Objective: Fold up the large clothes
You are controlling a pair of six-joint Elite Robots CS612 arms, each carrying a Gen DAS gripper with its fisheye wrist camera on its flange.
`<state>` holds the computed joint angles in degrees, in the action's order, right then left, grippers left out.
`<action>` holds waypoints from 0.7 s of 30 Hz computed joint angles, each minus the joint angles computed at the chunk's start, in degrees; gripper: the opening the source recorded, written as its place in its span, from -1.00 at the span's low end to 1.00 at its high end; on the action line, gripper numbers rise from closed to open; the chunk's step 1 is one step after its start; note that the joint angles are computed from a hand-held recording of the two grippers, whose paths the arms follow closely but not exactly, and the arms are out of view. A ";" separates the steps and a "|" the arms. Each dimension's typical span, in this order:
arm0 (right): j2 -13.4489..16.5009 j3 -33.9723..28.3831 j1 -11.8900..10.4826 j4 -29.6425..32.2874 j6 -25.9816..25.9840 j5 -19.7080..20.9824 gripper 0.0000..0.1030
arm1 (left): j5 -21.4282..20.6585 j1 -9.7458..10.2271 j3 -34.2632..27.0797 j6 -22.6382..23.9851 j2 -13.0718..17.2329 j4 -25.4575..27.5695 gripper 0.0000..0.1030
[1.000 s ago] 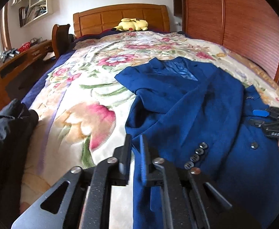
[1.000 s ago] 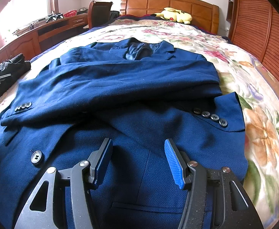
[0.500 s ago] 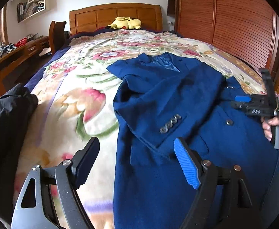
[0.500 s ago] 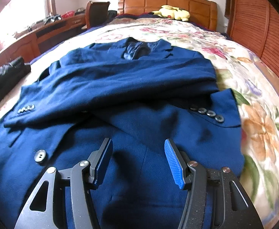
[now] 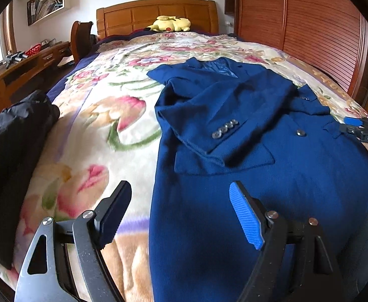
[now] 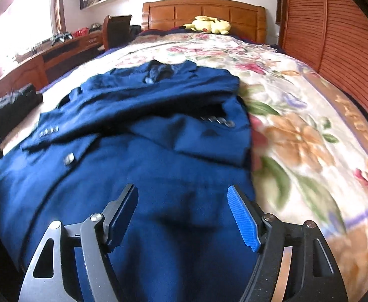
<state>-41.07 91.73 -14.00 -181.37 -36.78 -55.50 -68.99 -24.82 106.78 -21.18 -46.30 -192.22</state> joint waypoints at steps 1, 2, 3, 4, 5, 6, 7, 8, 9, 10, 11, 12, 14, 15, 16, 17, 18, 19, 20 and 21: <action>-0.24 0.76 -0.29 -0.86 -0.53 -0.45 0.46 | -0.01 -0.05 0.25 -0.24 -0.06 0.03 0.57; -0.46 1.46 -0.56 -1.58 -0.92 -0.73 0.46 | 0.01 -0.11 0.44 -0.37 -0.10 0.01 0.57; -0.74 2.23 -0.95 -2.09 -1.30 -0.97 0.46 | 0.10 -0.17 0.70 -0.55 -0.18 -0.05 0.57; -0.97 2.88 -1.31 -2.41 -1.53 -1.17 0.46 | 0.21 -0.28 0.99 -0.73 -0.26 -0.15 0.57; -1.19 3.42 -1.66 -2.64 -1.64 -1.20 0.46 | 0.20 -0.35 1.25 -0.85 -0.33 -0.27 0.57; -1.49 3.86 -2.10 -2.49 -1.80 -1.05 0.46 | 0.15 -0.38 1.40 -0.89 -0.37 -0.39 0.57; -1.71 4.18 -2.38 -2.31 -1.93 -1.15 0.46 | 0.21 -0.45 1.78 -0.97 -0.43 -0.66 0.57; -1.90 4.49 -2.57 -2.37 -1.91 -1.49 0.46 | 0.30 -0.48 2.01 -1.12 -0.47 -0.80 0.57; -2.11 4.96 -2.85 -2.63 -1.95 -1.63 0.46 | 0.24 -0.49 2.27 -1.31 -0.52 -1.00 0.57; -2.31 5.10 -2.98 -2.49 -1.99 -1.77 0.46 | -0.06 -0.47 2.72 -1.51 -0.60 -1.57 0.57; -2.29 4.93 -3.02 -2.24 -2.02 -2.03 0.46 | -0.17 -0.46 2.95 -1.57 -0.63 -1.89 0.57; -2.44 5.18 -3.23 -2.15 -2.18 -2.17 0.46 | -0.32 -0.46 3.27 -1.63 -0.71 -2.21 0.57; -2.79 5.80 -3.67 -1.80 -2.56 -1.87 0.46 | -0.57 -0.50 3.96 -1.75 -0.93 -2.77 0.47; -2.99 6.18 -3.99 -1.55 -2.91 -1.62 0.46 | -0.76 -0.50 4.37 -1.80 -1.08 -2.92 0.42; -3.14 6.45 -4.19 -1.20 -3.14 -1.41 0.46 | -0.75 -0.51 4.67 -1.85 -1.20 -3.03 0.40; -3.31 6.64 -4.38 -0.60 -3.39 -1.07 0.46 | -0.72 -0.54 4.98 -1.88 -1.31 -3.17 0.32; -3.51 6.90 -4.64 -0.05 -3.76 -0.65 0.46 | -0.81 -0.53 5.27 -1.96 -1.42 -3.17 0.23; -3.70 7.24 -4.88 0.11 -4.04 -0.32 0.46 | -0.93 -0.52 5.51 -2.02 -1.48 -3.28 0.19; -3.91 7.60 -5.08 0.20 -4.30 -0.04 0.46 | -1.12 -0.50 5.81 -2.19 -1.58 -3.28 0.13; -4.08 7.85 -5.26 0.53 -4.57 0.30 0.46 | -1.32 -0.47 6.00 -2.31 -1.64 -3.22 0.10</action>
<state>-45.15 99.58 -19.26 -180.83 -41.35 -55.20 -70.31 -25.29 112.78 -23.50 -47.94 -195.44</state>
